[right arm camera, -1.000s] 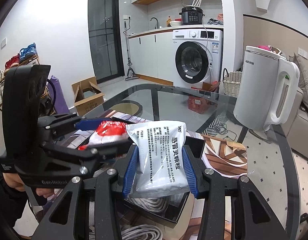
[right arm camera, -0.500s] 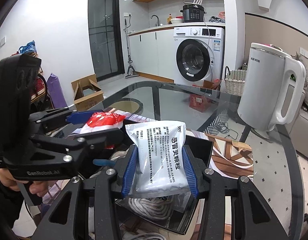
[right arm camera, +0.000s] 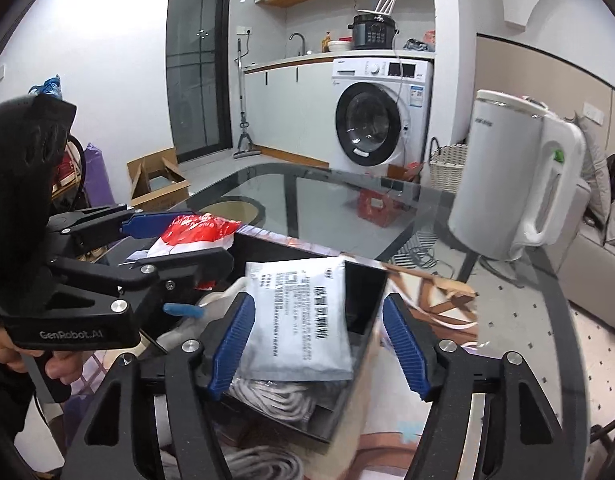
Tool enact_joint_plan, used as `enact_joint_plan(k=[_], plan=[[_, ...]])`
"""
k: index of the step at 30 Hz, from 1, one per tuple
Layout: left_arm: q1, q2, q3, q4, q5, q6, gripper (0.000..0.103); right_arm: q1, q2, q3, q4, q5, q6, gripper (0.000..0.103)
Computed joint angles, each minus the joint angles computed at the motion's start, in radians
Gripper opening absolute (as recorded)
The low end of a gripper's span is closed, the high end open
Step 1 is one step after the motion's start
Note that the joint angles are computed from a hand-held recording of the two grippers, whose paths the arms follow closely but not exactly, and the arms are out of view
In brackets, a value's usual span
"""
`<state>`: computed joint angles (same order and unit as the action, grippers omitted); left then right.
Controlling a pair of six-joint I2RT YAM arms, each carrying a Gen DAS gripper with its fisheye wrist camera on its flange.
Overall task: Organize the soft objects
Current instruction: 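Open both grippers to drop the sachet and red packet into the box, then withdraw both grippers and move them toward the white cable and foam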
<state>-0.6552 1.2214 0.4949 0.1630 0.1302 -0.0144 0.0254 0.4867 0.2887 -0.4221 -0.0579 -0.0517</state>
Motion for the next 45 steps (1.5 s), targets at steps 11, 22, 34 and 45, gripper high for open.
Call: enact_joint_plan(k=[11,22,34,45], plan=[[-0.069,0.148,0.042,0.029,-0.058,0.013,0.063,-0.095,-0.076,0.0,-0.09,-0.072,-0.051,0.075],[-0.094,0.149,0.086,-0.066,-0.087,0.009,0.071,-0.17,-0.108,0.008,-0.139,-0.125,-0.082,0.084],[-0.087,-0.072,-0.018,-0.121,-0.107,-0.029,0.103,-0.265,-0.231,0.026,-0.307,-0.201,-0.118,0.102],[-0.078,-0.275,-0.09,-0.267,-0.137,-0.04,0.103,-0.126,-0.338,0.036,-0.434,-0.105,-0.019,0.103]])
